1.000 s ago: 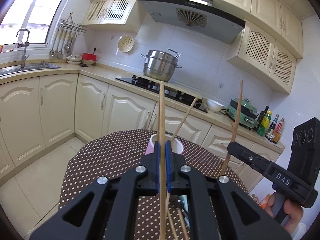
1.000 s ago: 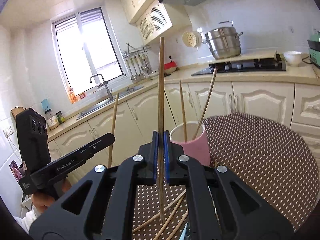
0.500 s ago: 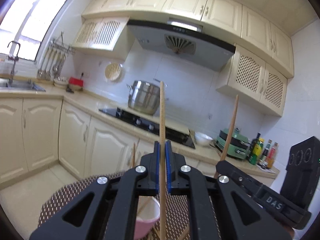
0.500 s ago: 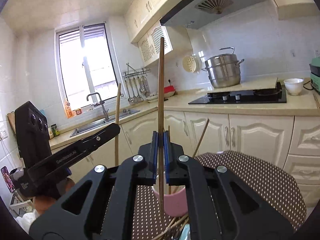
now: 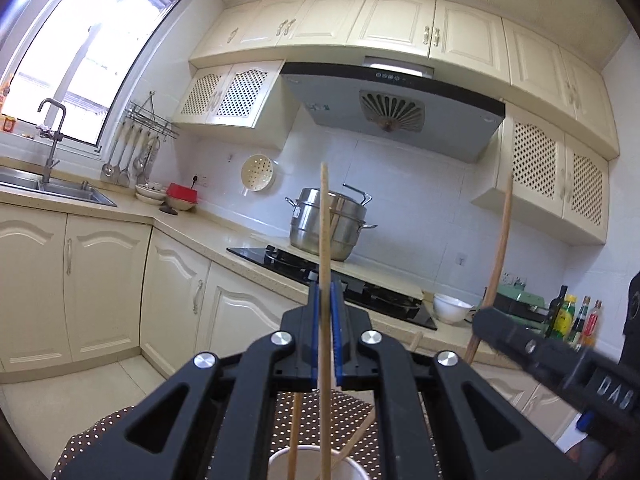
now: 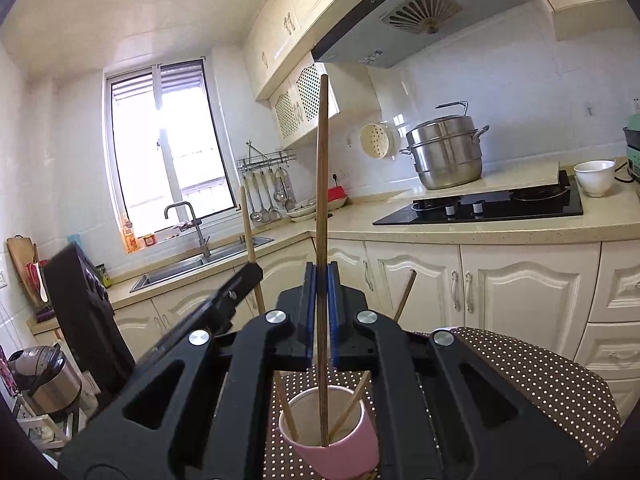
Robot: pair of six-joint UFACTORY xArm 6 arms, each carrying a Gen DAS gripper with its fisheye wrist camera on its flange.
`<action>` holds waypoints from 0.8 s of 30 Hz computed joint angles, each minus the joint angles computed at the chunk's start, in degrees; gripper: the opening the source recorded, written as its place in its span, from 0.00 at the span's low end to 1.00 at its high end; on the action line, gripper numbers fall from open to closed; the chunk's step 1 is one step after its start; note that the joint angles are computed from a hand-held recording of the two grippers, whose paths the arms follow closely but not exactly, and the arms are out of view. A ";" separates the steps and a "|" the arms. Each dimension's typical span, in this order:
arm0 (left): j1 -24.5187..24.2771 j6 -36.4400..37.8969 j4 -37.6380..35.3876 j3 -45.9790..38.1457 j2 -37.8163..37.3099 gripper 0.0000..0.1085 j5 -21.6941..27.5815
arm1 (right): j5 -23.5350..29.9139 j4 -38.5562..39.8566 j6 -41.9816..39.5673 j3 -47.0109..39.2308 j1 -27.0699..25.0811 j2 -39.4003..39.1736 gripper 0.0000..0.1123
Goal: Organize utensils
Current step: 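Lower both chopsticks into the pink cup and open both tools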
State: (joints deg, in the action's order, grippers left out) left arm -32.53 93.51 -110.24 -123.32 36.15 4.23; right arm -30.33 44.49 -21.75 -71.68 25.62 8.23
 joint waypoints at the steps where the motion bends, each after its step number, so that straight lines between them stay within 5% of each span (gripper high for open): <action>1: -0.02 1.09 -0.44 -0.52 0.58 0.05 -0.27 | -0.37 -0.44 0.32 -0.28 -0.07 0.48 0.05; 12: -0.51 -5.43 10.32 6.31 -0.93 0.05 1.20 | 0.95 4.43 -4.15 -0.36 1.10 1.71 0.05; 16: -1.06 0.39 6.69 8.91 -3.00 0.06 0.11 | 0.68 6.49 -5.39 0.23 1.67 1.72 0.05; 20: -1.28 -1.17 9.12 11.69 -4.99 0.27 -0.35 | -0.15 7.75 -5.62 1.03 2.13 1.57 0.05; 24: -1.46 2.68 6.22 13.66 -6.97 0.30 -2.05 | -0.31 8.42 -5.56 1.52 2.44 1.41 0.05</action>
State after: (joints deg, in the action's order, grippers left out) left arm -33.98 96.19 -104.02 -109.66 29.18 2.18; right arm -30.64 52.91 -27.31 -70.16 28.06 9.64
